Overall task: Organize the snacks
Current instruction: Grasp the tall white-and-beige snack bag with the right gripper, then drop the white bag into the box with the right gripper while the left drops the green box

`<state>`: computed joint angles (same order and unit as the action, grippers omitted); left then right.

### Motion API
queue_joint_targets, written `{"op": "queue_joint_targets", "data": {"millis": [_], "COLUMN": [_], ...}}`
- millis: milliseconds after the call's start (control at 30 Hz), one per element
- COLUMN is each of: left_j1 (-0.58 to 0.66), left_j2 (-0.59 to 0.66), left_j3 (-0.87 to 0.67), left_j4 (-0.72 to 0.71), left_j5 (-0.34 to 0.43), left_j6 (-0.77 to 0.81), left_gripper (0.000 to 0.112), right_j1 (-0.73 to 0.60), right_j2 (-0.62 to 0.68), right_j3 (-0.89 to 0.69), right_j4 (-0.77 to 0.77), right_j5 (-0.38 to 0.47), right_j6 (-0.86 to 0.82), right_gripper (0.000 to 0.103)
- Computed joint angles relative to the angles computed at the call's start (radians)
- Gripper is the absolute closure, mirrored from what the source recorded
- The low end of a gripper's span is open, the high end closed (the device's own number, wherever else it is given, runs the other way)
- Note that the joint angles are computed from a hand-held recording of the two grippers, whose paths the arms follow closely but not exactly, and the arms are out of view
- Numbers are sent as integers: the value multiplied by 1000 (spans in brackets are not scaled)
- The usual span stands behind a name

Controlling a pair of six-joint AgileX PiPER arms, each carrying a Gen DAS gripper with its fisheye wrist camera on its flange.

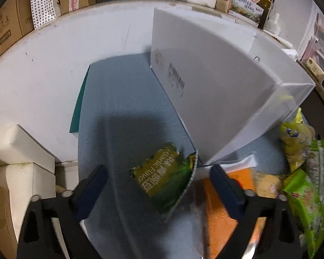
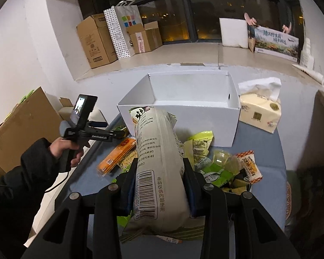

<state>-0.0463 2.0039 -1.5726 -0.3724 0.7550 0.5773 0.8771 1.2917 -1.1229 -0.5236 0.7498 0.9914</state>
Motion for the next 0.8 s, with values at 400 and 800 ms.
{"op": "queue_joint_targets", "data": {"millis": [400,800], "left_j1": [33,-16], "left_j2": [-176,-344], "left_j3": [212,76], "left_j4": [-150,-288], "left_j5": [-130,-20], "left_j6": [98,85], "left_gripper": [64,64], "right_j1": [-45,-176], "right_j2": [24,185], "right_j3": [15,-238], "right_j4": [33,-5], "right_j5": [-41,2], "right_j6": [-14,-61], "right_gripper": [63,63]}}
